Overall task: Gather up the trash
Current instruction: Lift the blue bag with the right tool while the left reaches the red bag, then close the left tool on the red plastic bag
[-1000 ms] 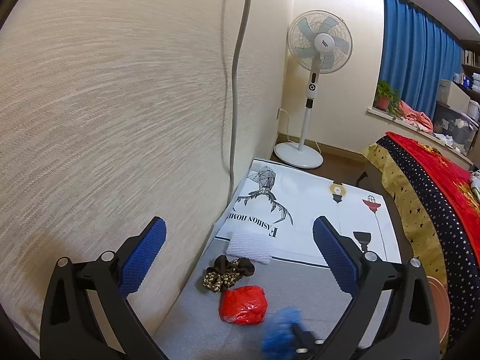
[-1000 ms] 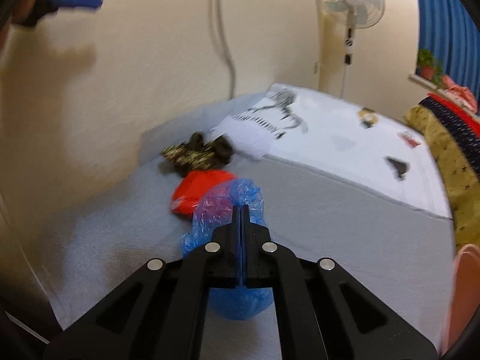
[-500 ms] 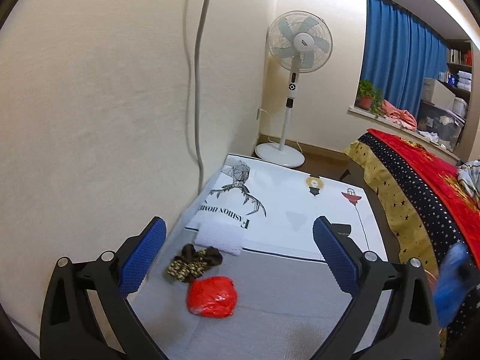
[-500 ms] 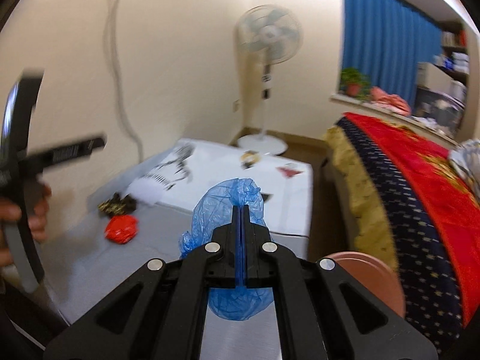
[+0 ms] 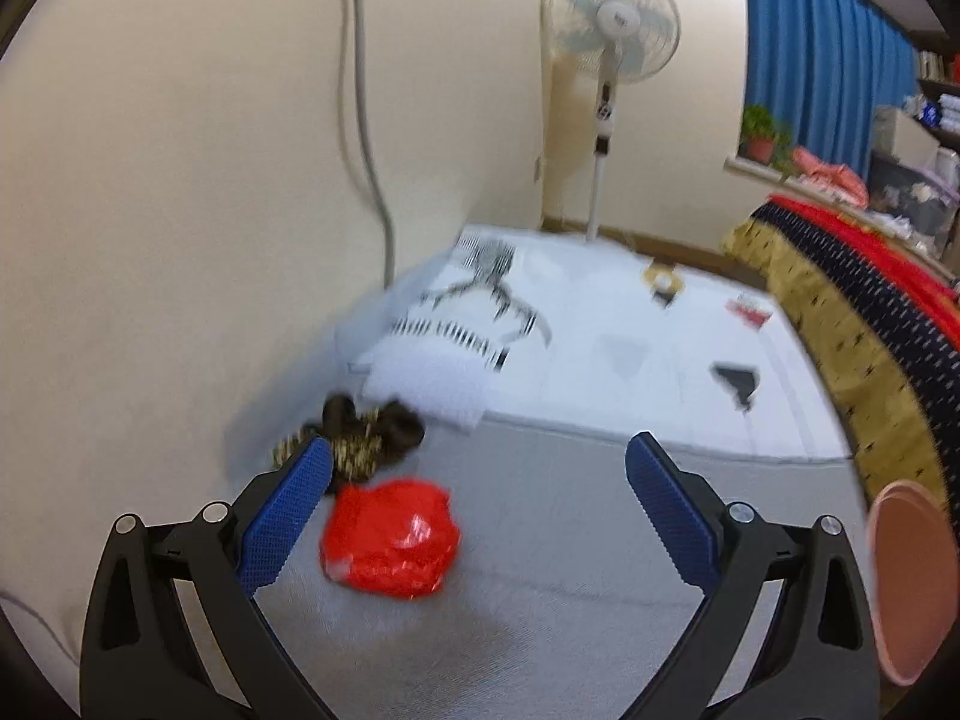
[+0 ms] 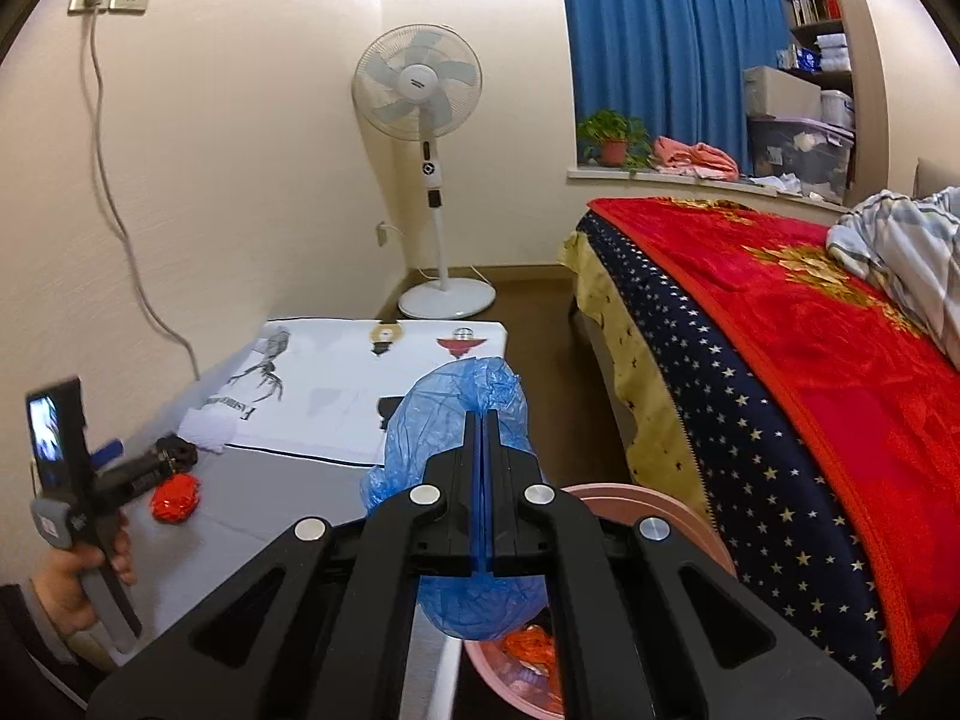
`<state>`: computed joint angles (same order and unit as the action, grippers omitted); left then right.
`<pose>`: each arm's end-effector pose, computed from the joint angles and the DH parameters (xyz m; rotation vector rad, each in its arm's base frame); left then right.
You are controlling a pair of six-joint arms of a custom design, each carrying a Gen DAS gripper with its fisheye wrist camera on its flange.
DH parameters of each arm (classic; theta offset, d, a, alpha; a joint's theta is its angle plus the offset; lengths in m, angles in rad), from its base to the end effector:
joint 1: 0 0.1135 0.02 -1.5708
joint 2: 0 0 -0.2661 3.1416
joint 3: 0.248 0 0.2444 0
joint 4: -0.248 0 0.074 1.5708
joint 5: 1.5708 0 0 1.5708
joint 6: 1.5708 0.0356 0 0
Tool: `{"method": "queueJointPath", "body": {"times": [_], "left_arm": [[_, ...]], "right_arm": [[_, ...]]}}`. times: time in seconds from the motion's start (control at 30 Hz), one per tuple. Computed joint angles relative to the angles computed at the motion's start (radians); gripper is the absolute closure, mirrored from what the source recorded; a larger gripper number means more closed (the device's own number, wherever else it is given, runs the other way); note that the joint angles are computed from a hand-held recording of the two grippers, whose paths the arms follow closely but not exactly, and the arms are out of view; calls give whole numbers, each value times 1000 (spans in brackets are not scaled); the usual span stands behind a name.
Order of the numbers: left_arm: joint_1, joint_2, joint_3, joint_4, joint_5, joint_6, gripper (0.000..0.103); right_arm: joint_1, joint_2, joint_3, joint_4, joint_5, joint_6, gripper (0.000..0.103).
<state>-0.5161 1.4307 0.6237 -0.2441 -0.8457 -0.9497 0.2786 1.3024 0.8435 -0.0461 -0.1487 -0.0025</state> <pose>0.2206 -0.0945 0.1627 -0.7268 2.0819 0.3428 0.2716 0.0832 0.2661 -0.3825 2.0503 0.3228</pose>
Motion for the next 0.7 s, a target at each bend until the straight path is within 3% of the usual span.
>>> {"method": "queueJointPath", "body": {"times": [0.17,0.33,0.63,0.7], "left_arm": [[66,82,-49,69,32,27,8],[162,95,-104,137,139,17,8],[218,168,-88,176,229,57,8],[235,181,-85,182,254,60,16]], "right_arm": [[-5,24,6,-5,2,-18,102],[25,43,8,9,25,-13,102],[42,31,-10,26,42,-43,102],[37,35,-8,21,41,-41,102]]}}
